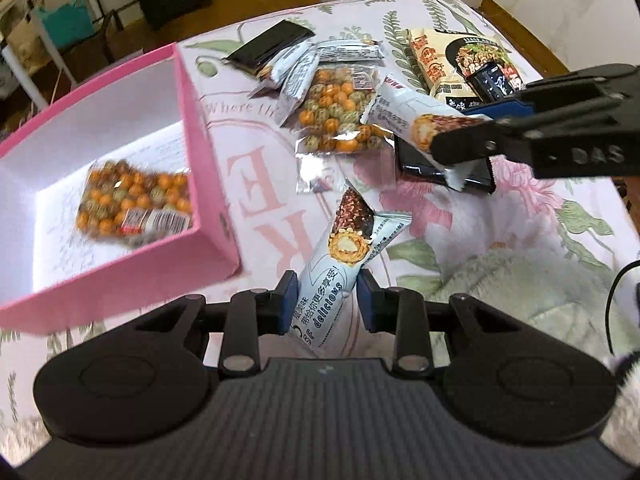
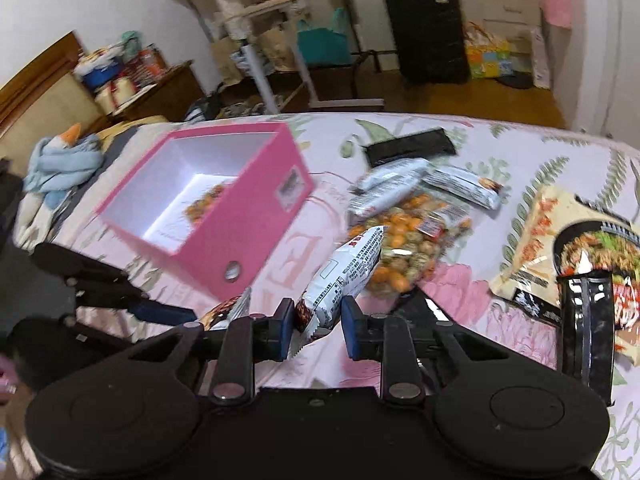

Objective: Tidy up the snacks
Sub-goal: 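Lower the snack bar into the pink box and open the right gripper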

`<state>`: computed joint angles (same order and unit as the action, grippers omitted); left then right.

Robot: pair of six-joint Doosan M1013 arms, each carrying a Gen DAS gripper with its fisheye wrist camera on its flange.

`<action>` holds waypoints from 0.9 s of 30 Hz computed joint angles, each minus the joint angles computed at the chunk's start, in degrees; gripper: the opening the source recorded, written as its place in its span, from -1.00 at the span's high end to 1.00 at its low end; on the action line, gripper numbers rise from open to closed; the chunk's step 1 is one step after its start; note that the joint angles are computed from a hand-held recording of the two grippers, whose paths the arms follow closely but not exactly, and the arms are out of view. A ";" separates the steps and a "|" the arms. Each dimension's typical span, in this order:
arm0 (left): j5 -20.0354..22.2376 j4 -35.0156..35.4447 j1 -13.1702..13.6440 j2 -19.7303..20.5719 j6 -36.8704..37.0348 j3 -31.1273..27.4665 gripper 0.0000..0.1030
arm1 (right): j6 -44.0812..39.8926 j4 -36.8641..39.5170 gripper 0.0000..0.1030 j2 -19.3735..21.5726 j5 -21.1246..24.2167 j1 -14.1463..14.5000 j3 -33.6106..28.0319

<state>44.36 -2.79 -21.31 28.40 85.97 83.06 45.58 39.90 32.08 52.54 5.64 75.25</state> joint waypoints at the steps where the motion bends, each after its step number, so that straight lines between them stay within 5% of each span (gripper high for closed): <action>1: -0.09 -0.70 0.35 -0.59 0.05 0.47 0.40 | -0.89 0.41 0.43 -0.29 0.63 0.11 0.06; 8: -2.22 -1.82 2.89 -4.70 -2.73 3.11 0.41 | -8.56 6.66 0.43 -1.25 3.25 1.41 0.31; 15: -3.90 5.49 5.82 -6.30 -14.31 4.02 0.41 | -12.33 10.42 0.43 1.94 4.99 4.24 -4.41; 27: -4.41 8.70 11.30 0.17 -29.11 -1.11 0.41 | -12.28 -3.30 0.44 13.59 10.34 10.03 -23.69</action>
